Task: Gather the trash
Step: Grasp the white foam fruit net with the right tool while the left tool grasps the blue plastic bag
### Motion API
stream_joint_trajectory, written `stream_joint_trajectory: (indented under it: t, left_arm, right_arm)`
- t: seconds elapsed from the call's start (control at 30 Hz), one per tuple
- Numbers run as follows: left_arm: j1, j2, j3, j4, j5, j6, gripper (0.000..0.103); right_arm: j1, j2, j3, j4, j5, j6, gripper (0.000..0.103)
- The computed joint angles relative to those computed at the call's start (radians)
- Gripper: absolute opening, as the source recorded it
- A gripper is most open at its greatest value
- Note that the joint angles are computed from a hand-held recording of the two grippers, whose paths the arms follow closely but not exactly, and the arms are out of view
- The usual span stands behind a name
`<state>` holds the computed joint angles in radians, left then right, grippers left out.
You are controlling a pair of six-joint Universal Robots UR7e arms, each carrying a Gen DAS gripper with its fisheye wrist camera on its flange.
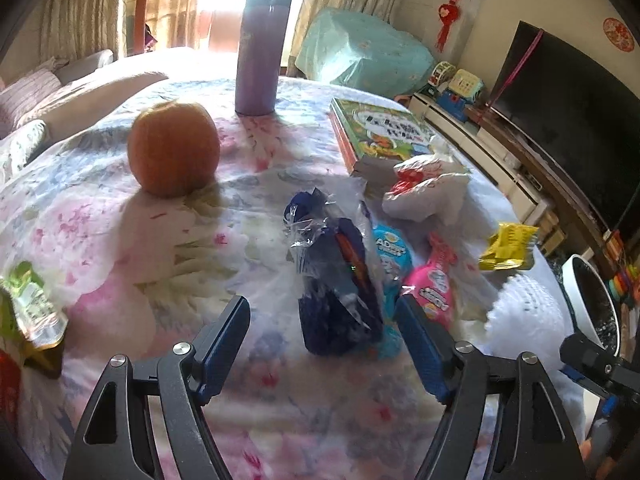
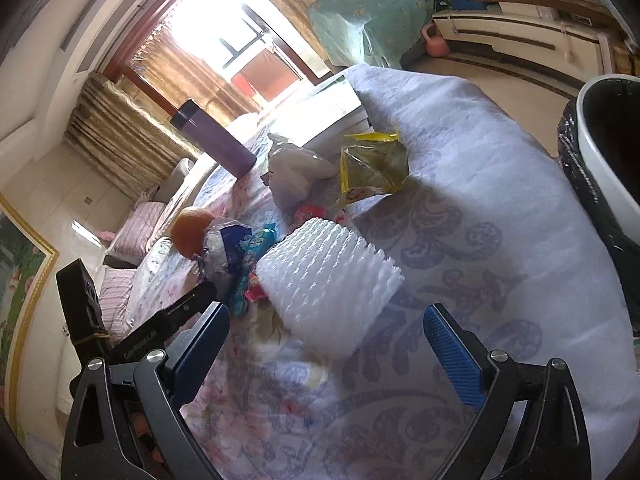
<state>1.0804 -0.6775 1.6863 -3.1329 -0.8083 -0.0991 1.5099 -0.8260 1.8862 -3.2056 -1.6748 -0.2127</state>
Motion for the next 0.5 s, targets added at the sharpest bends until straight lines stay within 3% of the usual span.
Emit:
stream_joint_trajectory:
  t: [0.1,0.17,0.23,0.37,0.5]
  left_arm:
    - [0.019,0.008,-0.019,0.021,-0.038,0.008,0.038]
    - [0.023,0.009,-0.018,0.018,-0.047,0.016,0.036]
    - [0.019,0.006,-0.002,-0.017,-0.046,0.035,0.032]
    - [0.004,-0.014,0.045,-0.076,-0.047,0.048,0.03]
    - [-0.02,-0.038,0.099,-0.121,-0.053,0.051,0.029]
  right_arm:
    - [0.001,0.017,-0.017,0.011,-0.01,-0.011,0.075]
    - [0.004,0.025,-0.023,0.014,-0.023,-0.025,0.048]
    - [0.005,0.025,-0.015,-0.002,-0.022,-0.045,0.037]
    - [0.008,0.012,0.02,-0.058,-0.022,-0.1,0.03]
    - [0.005,-0.017,0.053,-0.078,-0.017,-0.128,0.029]
